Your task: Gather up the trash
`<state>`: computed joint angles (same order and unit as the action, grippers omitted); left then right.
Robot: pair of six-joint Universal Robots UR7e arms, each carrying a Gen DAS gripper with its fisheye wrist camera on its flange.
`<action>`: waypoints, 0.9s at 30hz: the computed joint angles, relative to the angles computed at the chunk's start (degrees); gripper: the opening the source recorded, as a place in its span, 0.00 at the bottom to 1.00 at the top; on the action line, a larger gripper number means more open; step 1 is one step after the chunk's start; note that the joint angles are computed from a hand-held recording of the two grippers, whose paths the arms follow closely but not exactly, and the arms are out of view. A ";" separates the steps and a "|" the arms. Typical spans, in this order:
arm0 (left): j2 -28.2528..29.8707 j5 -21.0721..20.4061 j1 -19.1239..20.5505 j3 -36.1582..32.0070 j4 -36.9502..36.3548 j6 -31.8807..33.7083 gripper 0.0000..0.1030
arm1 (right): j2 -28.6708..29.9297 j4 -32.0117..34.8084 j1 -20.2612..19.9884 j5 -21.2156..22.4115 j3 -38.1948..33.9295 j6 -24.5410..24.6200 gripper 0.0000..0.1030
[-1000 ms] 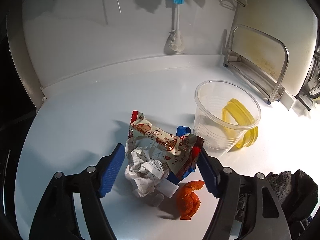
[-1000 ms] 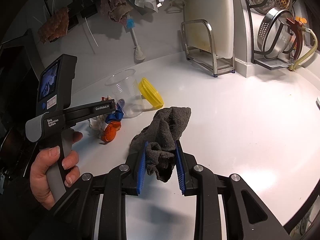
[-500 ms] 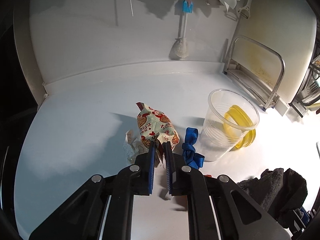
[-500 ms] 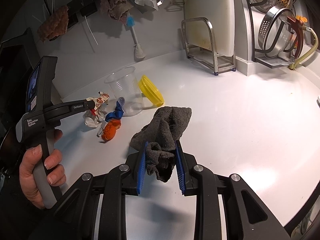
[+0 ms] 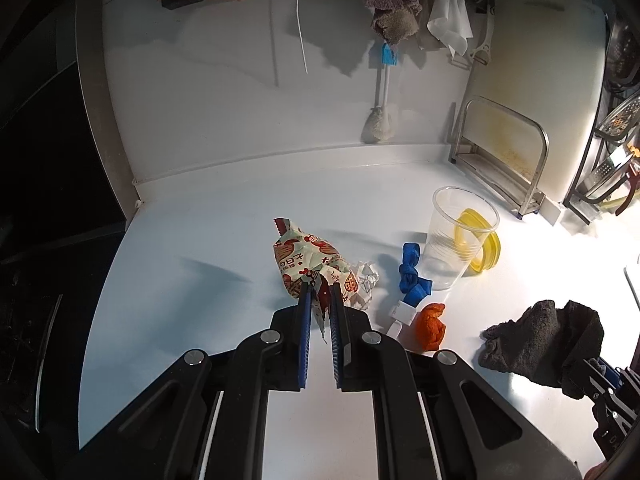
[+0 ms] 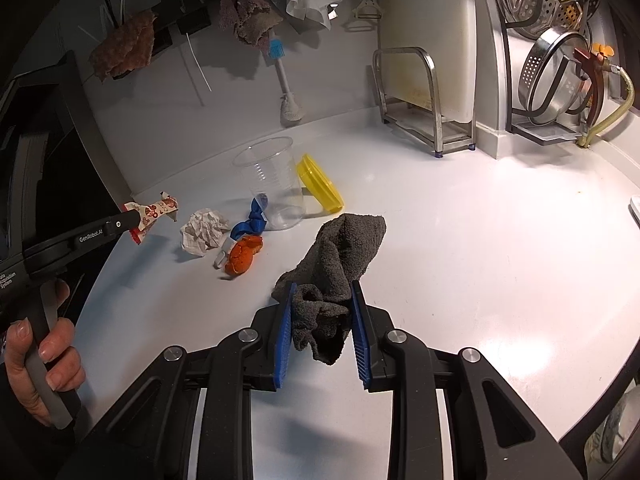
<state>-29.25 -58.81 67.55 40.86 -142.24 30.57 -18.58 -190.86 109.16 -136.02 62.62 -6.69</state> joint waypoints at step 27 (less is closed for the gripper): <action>-28.54 -5.81 0.31 39.93 -7.36 4.74 0.09 | 0.17 -3.09 7.75 -6.39 9.80 9.55 0.25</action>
<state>-57.79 -64.62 67.86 80.78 -149.60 35.31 -18.41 -193.95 116.91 -142.40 72.42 2.86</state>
